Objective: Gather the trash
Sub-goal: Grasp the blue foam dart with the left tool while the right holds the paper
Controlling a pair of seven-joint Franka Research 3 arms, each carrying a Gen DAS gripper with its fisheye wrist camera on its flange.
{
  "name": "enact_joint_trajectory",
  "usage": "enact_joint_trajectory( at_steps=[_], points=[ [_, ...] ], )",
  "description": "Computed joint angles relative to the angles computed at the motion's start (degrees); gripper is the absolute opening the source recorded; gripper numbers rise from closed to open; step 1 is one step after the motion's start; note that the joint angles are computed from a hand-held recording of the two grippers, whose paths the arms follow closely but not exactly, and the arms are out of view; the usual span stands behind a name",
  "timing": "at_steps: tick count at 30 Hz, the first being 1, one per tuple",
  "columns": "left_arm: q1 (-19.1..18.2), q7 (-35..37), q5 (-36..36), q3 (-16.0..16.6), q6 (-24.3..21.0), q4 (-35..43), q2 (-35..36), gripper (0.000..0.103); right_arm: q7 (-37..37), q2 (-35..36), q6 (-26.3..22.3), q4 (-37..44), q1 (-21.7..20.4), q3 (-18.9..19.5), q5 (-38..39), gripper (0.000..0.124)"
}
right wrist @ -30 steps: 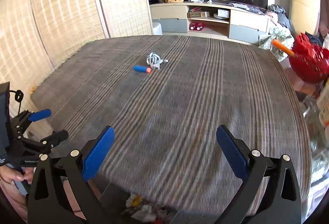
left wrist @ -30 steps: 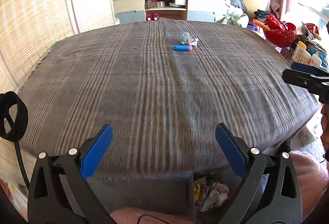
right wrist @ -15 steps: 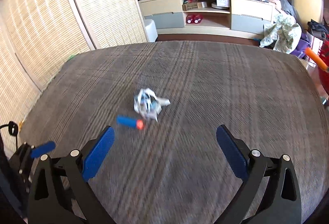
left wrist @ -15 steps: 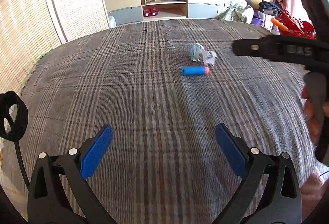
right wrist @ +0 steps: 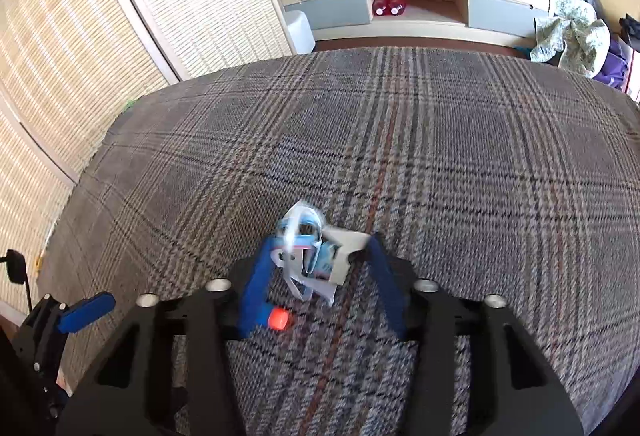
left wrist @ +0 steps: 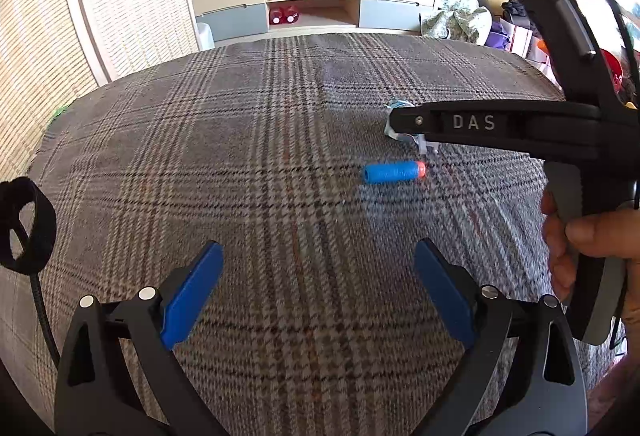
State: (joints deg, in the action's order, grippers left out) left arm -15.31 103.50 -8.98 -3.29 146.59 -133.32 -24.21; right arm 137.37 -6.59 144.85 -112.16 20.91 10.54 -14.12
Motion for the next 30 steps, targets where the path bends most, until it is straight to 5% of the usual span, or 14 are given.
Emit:
enact_joint_trajectory(
  at_steps=[4, 19, 27, 30],
  points=[
    [-0.18, -0.50, 0.23, -0.91, 0.61, 2.53, 2.90, 0.089, -1.21, -1.71, 0.04, -0.96, -0.89, -0.63, 0.21, 0.019],
    [0.54, -5.42, 2.67, -5.77, 0.21, 9.11, 11.27, 0.074, -6.39, -9.11, 1.70, -8.45, -6.10, -1.31, 4.92, 0.018],
    [-0.05, -5.96, 3.36, -5.90, 0.34, 8.80, 10.57, 0.041, -8.94, -13.66, 1.78, -13.21, -7.53, -0.15, 7.26, 0.018],
    [-0.27, -6.65, 3.94, -5.97, -0.02, 7.79, 9.35, 0.041, -10.64, -16.49, 1.76, -15.51, -7.65, -0.01, 8.61, 0.018]
  ],
)
